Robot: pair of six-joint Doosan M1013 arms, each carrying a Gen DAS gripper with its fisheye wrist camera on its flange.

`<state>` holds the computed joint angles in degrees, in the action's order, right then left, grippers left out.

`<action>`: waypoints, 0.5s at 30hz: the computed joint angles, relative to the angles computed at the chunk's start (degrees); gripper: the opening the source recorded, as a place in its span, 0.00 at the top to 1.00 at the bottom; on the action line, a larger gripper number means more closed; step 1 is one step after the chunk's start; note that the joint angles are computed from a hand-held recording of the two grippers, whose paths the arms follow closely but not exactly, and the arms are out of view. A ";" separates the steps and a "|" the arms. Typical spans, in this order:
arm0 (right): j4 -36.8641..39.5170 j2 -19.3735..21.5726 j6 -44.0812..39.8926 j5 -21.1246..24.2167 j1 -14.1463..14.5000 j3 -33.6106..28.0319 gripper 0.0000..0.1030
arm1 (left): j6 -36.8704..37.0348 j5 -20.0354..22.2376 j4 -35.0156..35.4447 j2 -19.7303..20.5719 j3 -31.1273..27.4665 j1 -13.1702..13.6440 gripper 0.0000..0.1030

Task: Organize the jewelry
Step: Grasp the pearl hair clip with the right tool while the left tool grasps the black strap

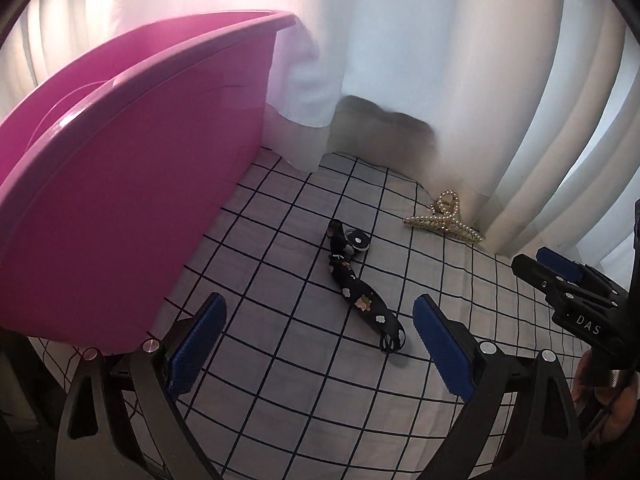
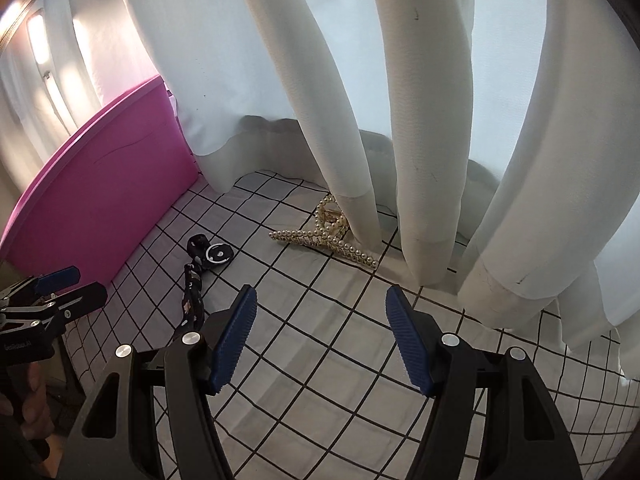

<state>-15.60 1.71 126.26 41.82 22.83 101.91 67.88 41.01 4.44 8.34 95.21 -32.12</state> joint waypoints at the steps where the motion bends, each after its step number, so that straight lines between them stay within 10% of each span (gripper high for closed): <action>1: 1.04 0.66 -1.72 -0.10 -0.44 -0.26 0.38 | -1.03 0.26 0.63 0.60 -0.19 -0.01 0.10; 15: 4.91 8.13 -14.59 1.55 -3.32 -4.34 0.38 | -3.35 0.85 2.99 6.34 -3.14 -0.14 0.10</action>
<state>-10.69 9.84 111.68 43.37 19.51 97.57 64.53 41.87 7.43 14.68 92.07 -32.27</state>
